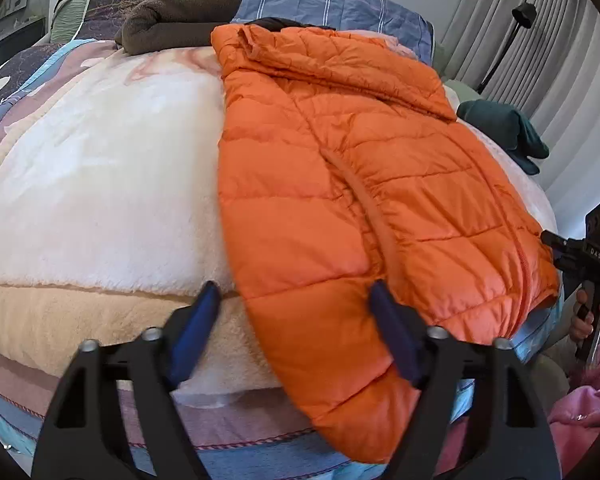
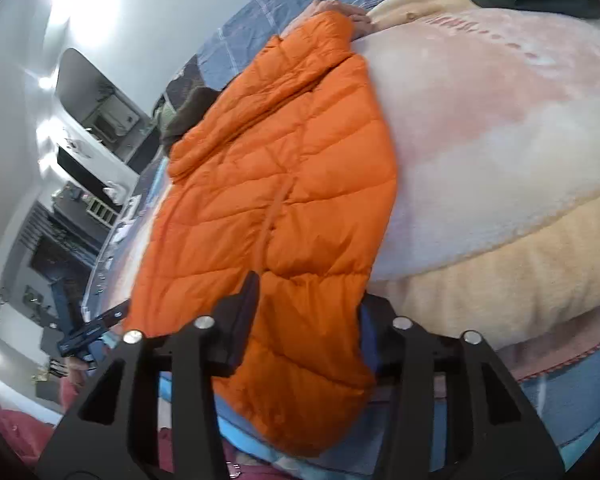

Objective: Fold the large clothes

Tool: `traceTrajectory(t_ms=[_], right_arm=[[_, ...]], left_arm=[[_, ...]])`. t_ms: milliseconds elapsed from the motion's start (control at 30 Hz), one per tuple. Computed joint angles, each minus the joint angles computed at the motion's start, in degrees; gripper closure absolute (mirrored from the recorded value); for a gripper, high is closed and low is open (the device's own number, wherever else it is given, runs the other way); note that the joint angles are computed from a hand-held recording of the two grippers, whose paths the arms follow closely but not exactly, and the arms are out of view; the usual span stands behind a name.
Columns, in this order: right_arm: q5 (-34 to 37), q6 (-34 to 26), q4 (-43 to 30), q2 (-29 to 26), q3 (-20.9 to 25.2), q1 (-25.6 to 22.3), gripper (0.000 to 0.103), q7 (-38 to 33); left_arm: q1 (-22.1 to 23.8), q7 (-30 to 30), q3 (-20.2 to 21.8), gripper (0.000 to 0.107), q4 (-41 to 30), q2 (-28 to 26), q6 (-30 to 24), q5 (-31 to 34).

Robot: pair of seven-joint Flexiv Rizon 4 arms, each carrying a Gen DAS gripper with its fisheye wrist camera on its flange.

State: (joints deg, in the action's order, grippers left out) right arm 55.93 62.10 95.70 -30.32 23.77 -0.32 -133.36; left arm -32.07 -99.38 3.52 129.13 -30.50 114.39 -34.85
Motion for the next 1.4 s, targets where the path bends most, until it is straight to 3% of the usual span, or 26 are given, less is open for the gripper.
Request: traceTrajectory(t_ms=[100,167,267,300,333,367,433,467,500,567,767,900,1067,1233,1333,1400], right_arm=[[-0.74,0.2,0.99,0.66,-0.19,0.1,0.059,-0.56],[0.75,-2.32,0.37,0.35,0.36,-1.55,0.059,-1.24],[0.23,-4.67,-1.16,-0.96,-0.62,-0.85,0.044,0.55],[0.43,-4.58,-1.74,-1.52,-0.46,-0.52,0.038,-0.01],[0.24,-3.57,-1.95,-1.73,-0.58,0.24,0.037,-0.16],[-0.26,-2.14,-1.89,-1.75,-0.8,1.22,0.039,0.08],[-1.15,0.13,-1.61,-1.5,-0.63,2.21,0.069,0.14],[-1.01,-0.59,-1.7,-1.38,-0.11,1.52,0.086,0.12],[0.85,-1.17,-1.9,-1.06,1.01,-0.09,0.09,-0.87],[4.03,-1.0,-1.73,0.23,2.03,-1.85,0.093,-3.42],[16.73,-5.57,-1.12,7.15,3.86,-7.34,0.097,-16.05],[23.71,-8.91,0.4,12.38,3.15,-9.53,0.097,-22.92],[29.36,-10.59,1.33,17.75,0.63,-9.54,0.097,-27.57],[24.65,-3.48,-4.8,14.96,-3.28,-1.12,0.094,-24.78],[17.94,0.1,-11.41,9.34,-6.75,5.22,0.093,-16.83],[9.33,1.29,-16.89,3.95,-9.05,9.49,0.09,-7.34]], left_arm=[[6.56,-4.63,-5.2,0.048,2.08,0.73,3.62,6.69],[9.95,-7.3,-7.42,0.049,3.1,0.82,5.14,10.92],[11.94,-9.2,-8.14,0.047,2.51,0.08,5.09,13.69],[12.69,-9.72,-8.44,0.041,2.09,-0.33,4.98,14.67],[13.03,-9.96,-8.36,0.041,1.29,-0.93,4.38,15.02],[13.14,-10.22,-8.22,0.04,0.62,-1.37,3.84,15.13],[11.64,-10.22,-6.8,0.041,-0.49,-1.74,2.83,13.89],[10.57,-10.0,-5.88,0.055,-0.62,-1.61,2.6,13.14],[10.31,-9.15,-6.02,0.084,-0.47,-1.4,3.31,12.51],[11.93,-11.15,-6.91,0.099,0.27,-0.45,5.5,15.94],[1.73,-4.56,-1.14,0.103,3.26,4.4,15.68,3.16],[-1.34,0.77,-1.69,0.104,4.94,7.71,22.21,-3.08],[-5.52,12.41,-3.91,0.103,3.99,10.66,26.67,-14.72],[-2.89,22.7,-6.03,0.103,-1.35,9.32,25.79,-19.56],[1.11,27.22,-7.06,0.103,-6.65,6.6,22.28,-22.0],[2.32,32.55,-7.31,0.103,-11.89,3.71,20.3,-26.86]])
